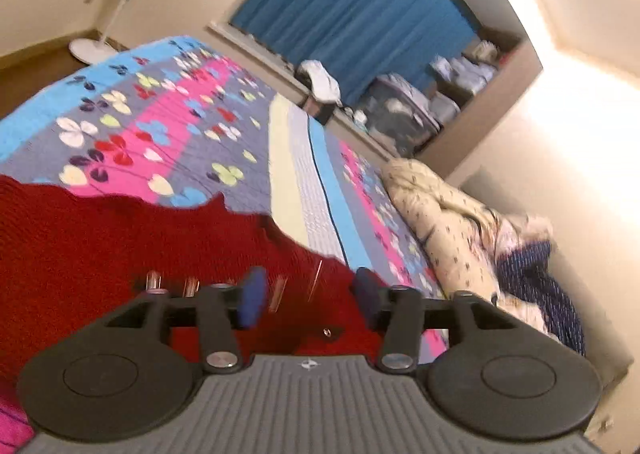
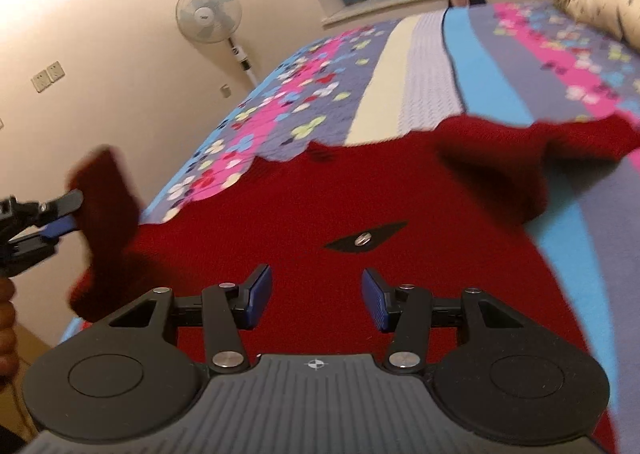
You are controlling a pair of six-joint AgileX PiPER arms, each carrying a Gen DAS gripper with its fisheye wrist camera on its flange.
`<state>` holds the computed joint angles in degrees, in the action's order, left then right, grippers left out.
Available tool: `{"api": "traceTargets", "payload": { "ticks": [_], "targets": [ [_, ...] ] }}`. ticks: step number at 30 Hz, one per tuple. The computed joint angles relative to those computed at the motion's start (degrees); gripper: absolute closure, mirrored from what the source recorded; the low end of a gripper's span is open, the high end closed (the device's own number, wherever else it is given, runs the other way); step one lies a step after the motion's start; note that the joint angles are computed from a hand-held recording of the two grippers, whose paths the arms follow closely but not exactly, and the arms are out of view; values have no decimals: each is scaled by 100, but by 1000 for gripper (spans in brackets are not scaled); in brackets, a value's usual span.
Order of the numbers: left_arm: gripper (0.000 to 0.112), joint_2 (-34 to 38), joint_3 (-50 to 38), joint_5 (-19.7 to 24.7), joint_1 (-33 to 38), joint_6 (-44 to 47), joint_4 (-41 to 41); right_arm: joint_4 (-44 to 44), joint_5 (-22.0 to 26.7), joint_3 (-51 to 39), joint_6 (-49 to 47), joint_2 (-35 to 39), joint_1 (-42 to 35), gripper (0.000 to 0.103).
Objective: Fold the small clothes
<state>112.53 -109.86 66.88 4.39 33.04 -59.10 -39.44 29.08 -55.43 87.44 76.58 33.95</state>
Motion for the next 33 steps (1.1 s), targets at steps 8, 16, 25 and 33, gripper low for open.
{"api": "traceTargets", "payload": {
  "ticks": [8,16,25,33],
  "targets": [
    [56,-157,-792,-364,2,-1025,2809,843,-766,-74,-666,413,-124,76],
    [68,-1312,1274,-2033,148,-929,4200,3444,-1628,-624,-2949,1501,-342,66],
    [68,-1295,1592,-3226,98,-981,4735,1411,-1409,-1358,-1392,2035,-114,92],
    [68,-1223,1628,-3315,-48,-502,4495,-668,759,-1164,581,1013,-675,97]
  ]
}}
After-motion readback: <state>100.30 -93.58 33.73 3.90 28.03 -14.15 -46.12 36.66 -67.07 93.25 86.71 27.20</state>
